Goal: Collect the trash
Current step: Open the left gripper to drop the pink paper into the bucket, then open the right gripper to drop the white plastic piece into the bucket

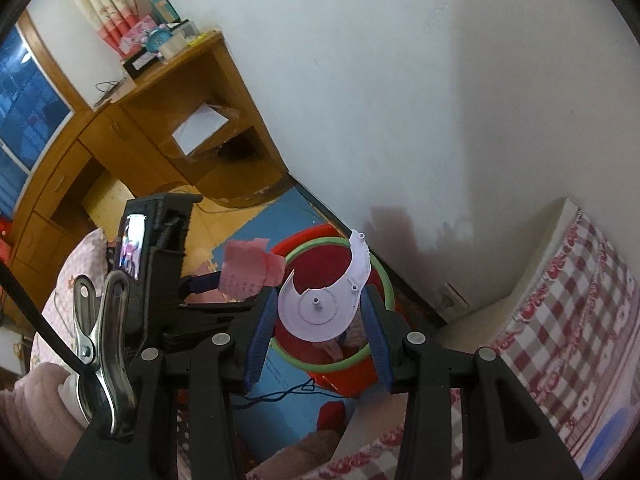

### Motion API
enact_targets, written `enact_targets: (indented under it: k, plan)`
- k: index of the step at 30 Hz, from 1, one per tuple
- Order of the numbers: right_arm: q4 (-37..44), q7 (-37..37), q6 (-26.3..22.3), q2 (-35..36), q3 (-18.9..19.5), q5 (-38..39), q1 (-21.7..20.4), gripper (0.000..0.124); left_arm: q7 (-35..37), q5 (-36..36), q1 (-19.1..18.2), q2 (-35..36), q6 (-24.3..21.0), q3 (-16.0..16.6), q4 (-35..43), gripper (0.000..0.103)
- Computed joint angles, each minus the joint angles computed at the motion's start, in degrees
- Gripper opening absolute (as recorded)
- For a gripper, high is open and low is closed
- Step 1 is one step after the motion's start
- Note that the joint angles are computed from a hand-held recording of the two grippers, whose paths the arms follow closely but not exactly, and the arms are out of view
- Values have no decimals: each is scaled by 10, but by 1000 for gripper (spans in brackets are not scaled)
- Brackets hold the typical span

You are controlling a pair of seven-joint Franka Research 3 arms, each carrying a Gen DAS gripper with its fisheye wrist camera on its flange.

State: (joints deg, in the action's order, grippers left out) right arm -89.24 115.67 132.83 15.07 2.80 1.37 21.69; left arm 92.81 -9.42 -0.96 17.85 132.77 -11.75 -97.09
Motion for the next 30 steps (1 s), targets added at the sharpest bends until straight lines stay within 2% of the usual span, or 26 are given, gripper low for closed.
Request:
enact_targets:
  k: [11,30]
  plan:
    - [68,6,-36,59,-6,9,2,44,22,2,8,56,-12,-7,50,91]
    - [166,-13,-90,146,-7,37,9,44,16,3,27,36,-36,7,34,91]
